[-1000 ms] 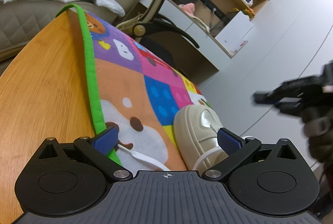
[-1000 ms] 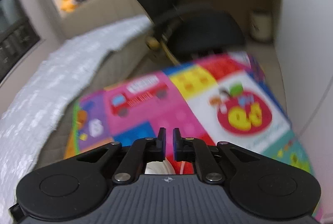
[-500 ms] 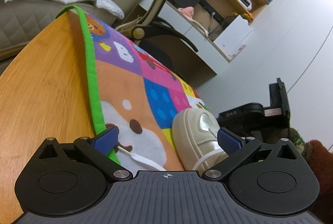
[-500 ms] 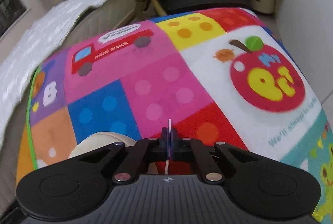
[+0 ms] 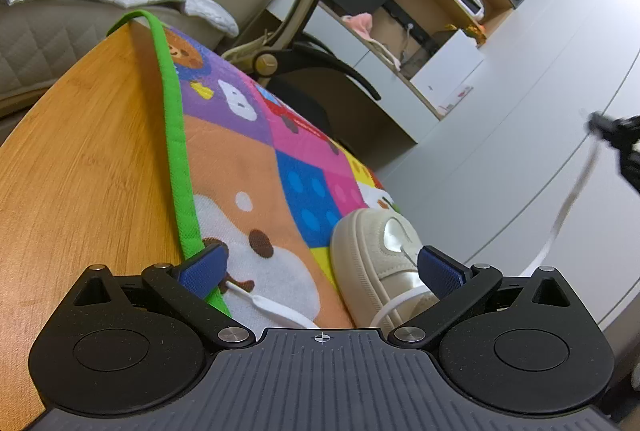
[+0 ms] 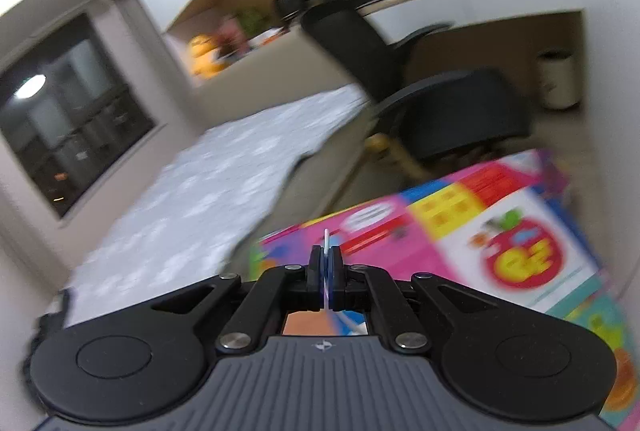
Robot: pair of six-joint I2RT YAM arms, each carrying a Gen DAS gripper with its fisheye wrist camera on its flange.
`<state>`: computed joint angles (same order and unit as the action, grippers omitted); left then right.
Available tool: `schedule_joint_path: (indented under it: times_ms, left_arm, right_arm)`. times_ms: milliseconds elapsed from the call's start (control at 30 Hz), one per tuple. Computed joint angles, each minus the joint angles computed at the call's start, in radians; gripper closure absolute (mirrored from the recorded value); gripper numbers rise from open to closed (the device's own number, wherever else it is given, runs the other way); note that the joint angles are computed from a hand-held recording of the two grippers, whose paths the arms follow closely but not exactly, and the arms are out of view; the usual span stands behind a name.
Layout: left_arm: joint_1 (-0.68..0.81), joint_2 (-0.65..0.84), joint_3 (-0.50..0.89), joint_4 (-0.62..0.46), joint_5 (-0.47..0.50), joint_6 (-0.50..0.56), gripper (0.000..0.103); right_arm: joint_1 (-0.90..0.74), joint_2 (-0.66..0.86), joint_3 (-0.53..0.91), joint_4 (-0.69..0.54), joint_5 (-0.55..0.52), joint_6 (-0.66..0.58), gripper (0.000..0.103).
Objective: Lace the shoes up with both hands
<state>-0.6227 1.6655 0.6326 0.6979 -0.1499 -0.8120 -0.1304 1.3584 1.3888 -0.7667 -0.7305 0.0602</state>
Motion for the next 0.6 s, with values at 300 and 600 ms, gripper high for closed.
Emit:
schedule_joint_path:
  times_ms: [300,600]
  left_arm:
    - [0.0,-0.001,-0.004,0.007,0.001,-0.004,0.0]
    - [0.002,-0.002,-0.006,0.01,0.002,-0.004,0.0]
  right_arm:
    - [0.135,0.004,-0.098,-0.186,-0.036,-0.08,0.101]
    - [0.264,0.165,-0.247,-0.136,0.203,-0.037,0.101]
